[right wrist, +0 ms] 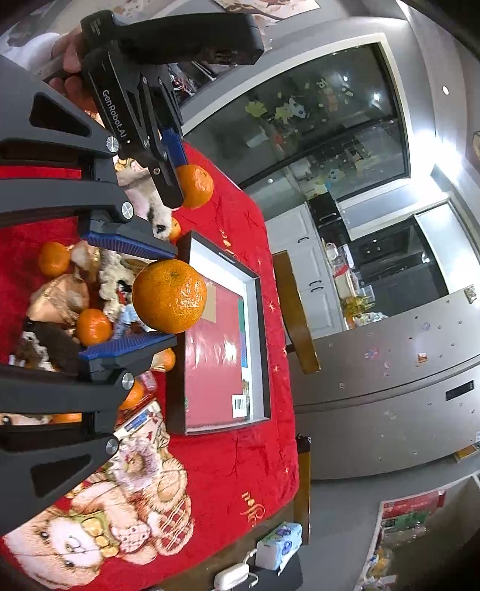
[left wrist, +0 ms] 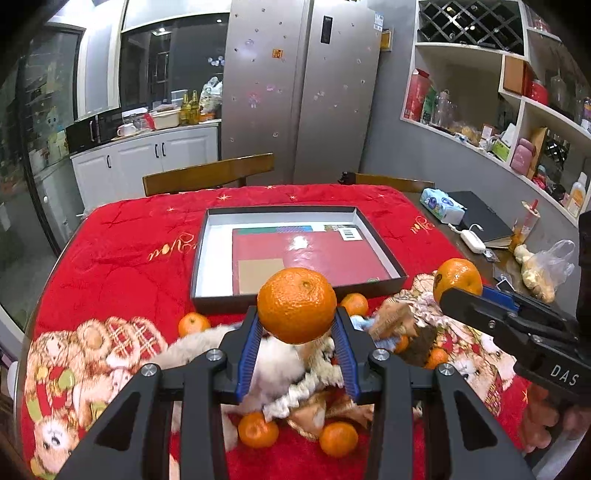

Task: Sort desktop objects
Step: 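Lift both held oranges and carry them over the black-framed tray, then lower the orange into the tray and open the right gripper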

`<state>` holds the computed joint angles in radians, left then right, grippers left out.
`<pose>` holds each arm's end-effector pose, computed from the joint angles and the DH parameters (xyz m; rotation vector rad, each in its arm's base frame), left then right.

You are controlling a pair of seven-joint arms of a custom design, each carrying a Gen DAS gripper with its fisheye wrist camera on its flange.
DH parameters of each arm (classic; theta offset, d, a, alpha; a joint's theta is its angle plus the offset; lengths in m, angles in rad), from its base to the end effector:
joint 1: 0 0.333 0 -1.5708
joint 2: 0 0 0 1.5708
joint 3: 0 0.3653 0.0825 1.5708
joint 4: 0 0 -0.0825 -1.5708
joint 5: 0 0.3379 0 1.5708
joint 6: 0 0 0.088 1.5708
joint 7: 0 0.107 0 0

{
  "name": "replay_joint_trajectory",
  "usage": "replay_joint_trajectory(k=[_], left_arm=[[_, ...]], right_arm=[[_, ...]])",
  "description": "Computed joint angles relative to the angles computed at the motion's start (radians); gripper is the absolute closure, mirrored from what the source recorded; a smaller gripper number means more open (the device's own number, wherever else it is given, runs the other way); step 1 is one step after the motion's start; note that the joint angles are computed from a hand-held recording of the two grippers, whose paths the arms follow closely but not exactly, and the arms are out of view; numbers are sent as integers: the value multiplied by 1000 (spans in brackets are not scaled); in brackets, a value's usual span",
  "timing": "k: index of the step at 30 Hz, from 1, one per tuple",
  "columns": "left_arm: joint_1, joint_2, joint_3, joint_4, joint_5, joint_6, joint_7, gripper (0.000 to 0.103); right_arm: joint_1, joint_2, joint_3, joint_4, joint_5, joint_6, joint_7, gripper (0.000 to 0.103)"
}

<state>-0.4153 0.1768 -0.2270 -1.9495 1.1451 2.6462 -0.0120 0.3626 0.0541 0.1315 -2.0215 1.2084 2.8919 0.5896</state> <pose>0.4687 -0.3695 0.5111 -1.7804 1.6823 -0.8850 0.5178 0.2145 0.5596 -1.7947 1.1926 -0.2407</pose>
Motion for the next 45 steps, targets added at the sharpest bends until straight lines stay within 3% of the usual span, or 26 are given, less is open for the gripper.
replay_joint_trajectory(k=[4, 9, 17, 25, 29, 35, 45], left_arm=[[28, 45, 10, 60, -58, 27, 107, 63], [48, 100, 33, 150, -125, 44, 244, 63], [100, 234, 32, 312, -351, 68, 529, 63], [116, 402, 35, 511, -540, 18, 741, 63], [119, 496, 28, 651, -633, -89, 836, 63], [112, 603, 46, 814, -710, -169, 909, 63], [108, 708, 47, 935, -783, -235, 994, 63]], right_arm=[[-24, 56, -12, 84, -37, -89, 53, 64], [-43, 130, -13, 183, -122, -110, 157, 64], [-55, 254, -20, 352, -329, -135, 308, 64], [-50, 405, -39, 545, -532, -210, 443, 64], [-47, 493, -53, 667, -622, -270, 503, 64], [-25, 626, -91, 862, -757, -371, 604, 64], [-19, 773, -101, 1068, -873, -525, 684, 64]])
